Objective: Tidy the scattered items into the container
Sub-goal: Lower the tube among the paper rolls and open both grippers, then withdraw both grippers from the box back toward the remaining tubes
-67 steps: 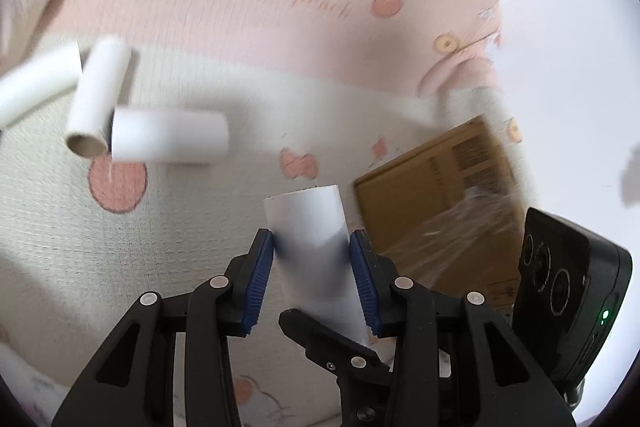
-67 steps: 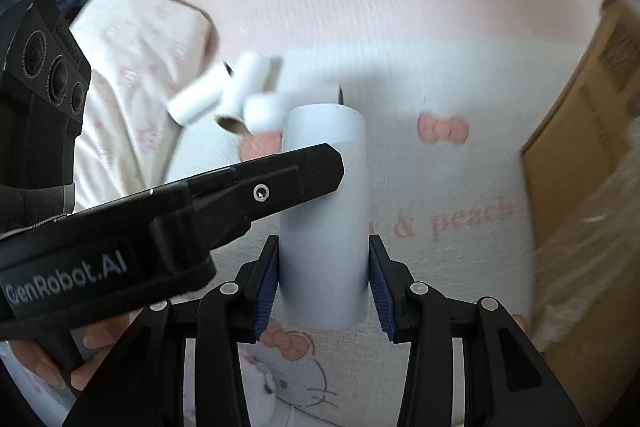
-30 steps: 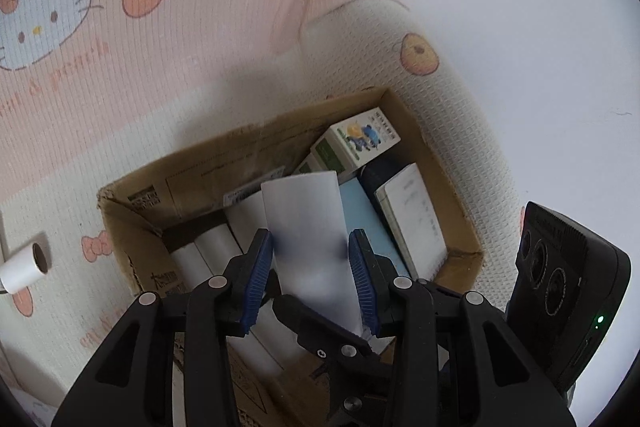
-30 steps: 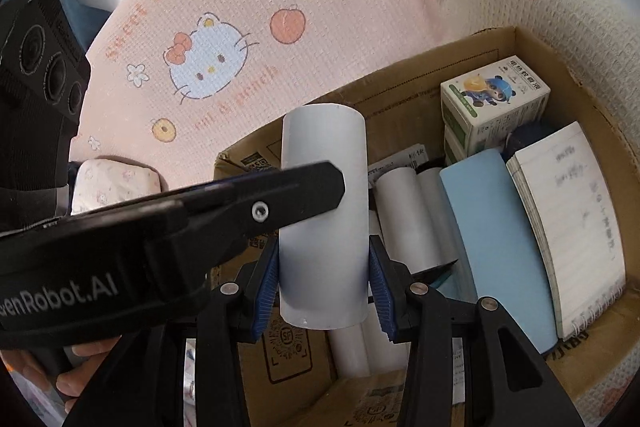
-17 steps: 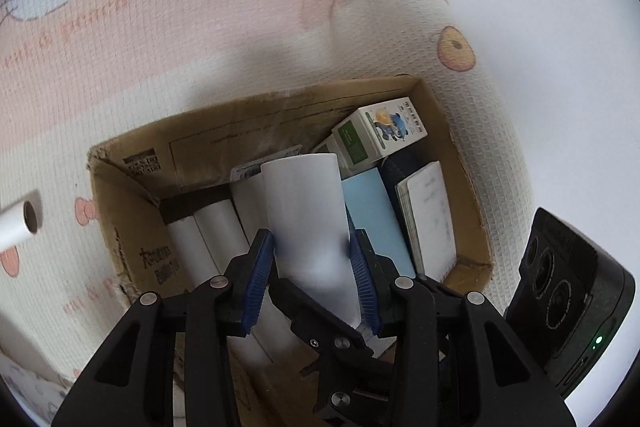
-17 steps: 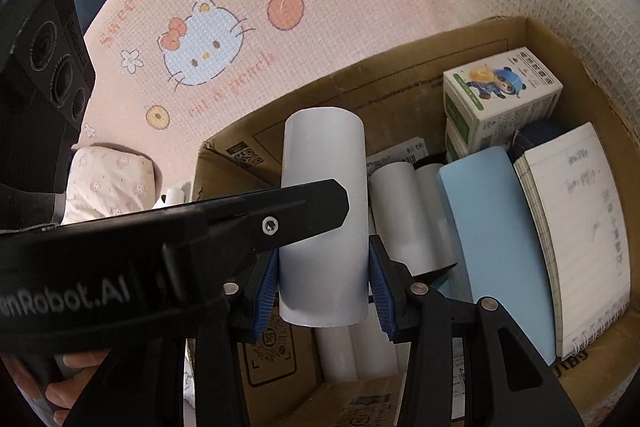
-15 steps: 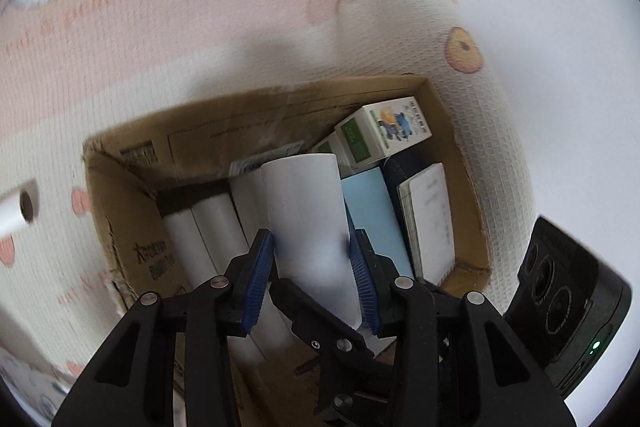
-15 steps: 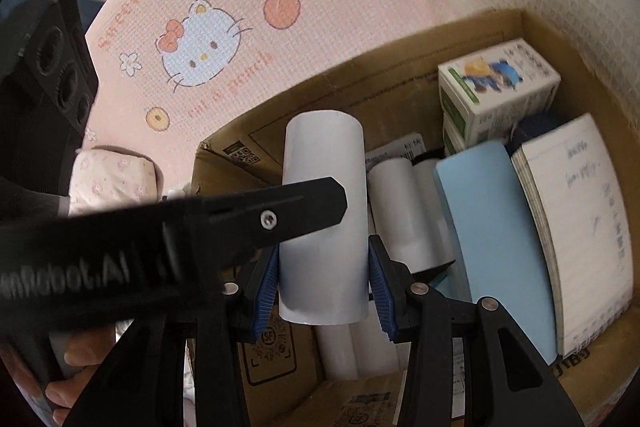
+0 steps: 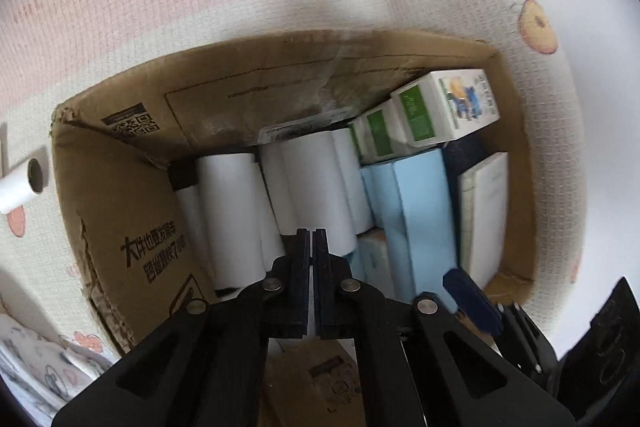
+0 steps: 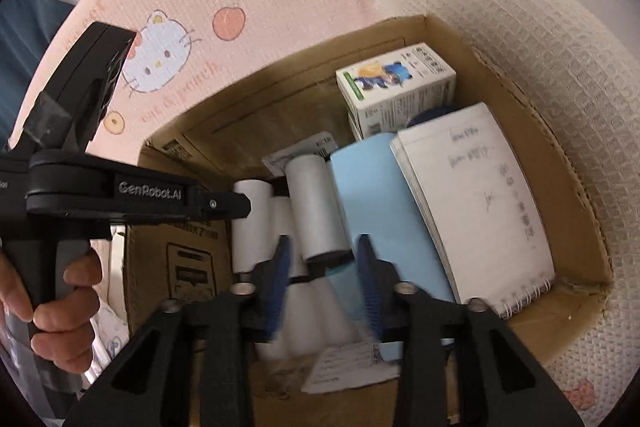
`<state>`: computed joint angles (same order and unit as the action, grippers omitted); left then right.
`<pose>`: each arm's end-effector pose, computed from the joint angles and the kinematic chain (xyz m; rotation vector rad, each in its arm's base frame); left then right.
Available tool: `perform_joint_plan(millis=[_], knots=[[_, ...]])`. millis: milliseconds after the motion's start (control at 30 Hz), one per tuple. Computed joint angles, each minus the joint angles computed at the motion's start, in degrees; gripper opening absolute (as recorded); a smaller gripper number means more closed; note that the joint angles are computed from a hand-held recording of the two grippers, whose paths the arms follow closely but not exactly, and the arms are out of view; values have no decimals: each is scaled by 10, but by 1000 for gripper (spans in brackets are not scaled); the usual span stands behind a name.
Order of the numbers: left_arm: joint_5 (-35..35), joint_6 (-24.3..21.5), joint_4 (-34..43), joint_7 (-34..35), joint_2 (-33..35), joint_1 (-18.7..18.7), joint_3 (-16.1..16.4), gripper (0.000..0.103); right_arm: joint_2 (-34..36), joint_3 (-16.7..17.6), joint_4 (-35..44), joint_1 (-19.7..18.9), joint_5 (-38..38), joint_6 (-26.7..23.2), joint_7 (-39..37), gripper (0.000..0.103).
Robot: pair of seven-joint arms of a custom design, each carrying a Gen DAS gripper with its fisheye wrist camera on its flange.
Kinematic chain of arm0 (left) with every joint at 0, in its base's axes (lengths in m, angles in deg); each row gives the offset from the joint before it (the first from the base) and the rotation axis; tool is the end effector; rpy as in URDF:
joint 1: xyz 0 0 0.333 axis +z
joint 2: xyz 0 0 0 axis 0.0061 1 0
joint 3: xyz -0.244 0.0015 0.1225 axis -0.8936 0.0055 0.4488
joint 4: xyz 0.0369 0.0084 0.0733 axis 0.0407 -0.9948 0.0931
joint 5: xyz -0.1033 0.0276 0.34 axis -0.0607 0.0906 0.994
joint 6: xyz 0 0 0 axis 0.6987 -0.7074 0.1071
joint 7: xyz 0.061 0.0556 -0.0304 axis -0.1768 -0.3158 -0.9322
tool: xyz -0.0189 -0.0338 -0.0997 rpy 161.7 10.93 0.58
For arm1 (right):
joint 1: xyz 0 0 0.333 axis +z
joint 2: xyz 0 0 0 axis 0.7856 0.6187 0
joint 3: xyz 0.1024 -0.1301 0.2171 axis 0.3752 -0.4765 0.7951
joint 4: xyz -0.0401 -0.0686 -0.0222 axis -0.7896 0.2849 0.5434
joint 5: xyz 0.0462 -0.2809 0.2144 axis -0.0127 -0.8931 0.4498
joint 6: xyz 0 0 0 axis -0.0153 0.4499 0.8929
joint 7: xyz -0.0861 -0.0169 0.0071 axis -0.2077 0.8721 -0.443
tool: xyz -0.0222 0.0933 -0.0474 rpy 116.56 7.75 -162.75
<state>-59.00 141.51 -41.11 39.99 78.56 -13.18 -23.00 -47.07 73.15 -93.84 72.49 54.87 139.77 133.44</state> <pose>0.5140 -0.3046 0.4072 1.7919 -2.2372 0.3538 0.4323 0.2519 0.4455 -1.8341 1.8959 -0.1606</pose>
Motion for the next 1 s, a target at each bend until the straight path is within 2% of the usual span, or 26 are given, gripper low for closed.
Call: perform_joint_plan(millis=[133, 233, 333, 400, 500, 667, 867, 1000], knots=[[34, 6, -13, 11, -22, -7, 3, 0, 8, -1, 2, 5, 6, -5, -17, 26], [89, 41, -42, 16, -53, -19, 7, 3, 19, -3, 7, 10, 20, -8, -28, 26], [101, 71, -68, 39, -80, -21, 8, 9, 34, -7, 18, 19, 54, -4, -51, 26], [91, 93, -89, 57, -96, -20, 10, 14, 42, -7, 28, 23, 68, -2, -58, 26], [80, 127, -133, 84, -132, -19, 15, 25, 44, 0, 40, 27, 47, -11, -38, 26], [46, 192, -207, 134, -189, -25, 29, 30, 36, 14, 56, 34, -3, -29, 7, 26], [-83, 234, -279, 233, -258, -43, 69, 38, 31, 38, 98, 46, -121, -109, 98, 26], [-111, 274, -337, 260, -312, -56, 87, 45, 28, 53, 130, 64, -172, -173, 131, 26]])
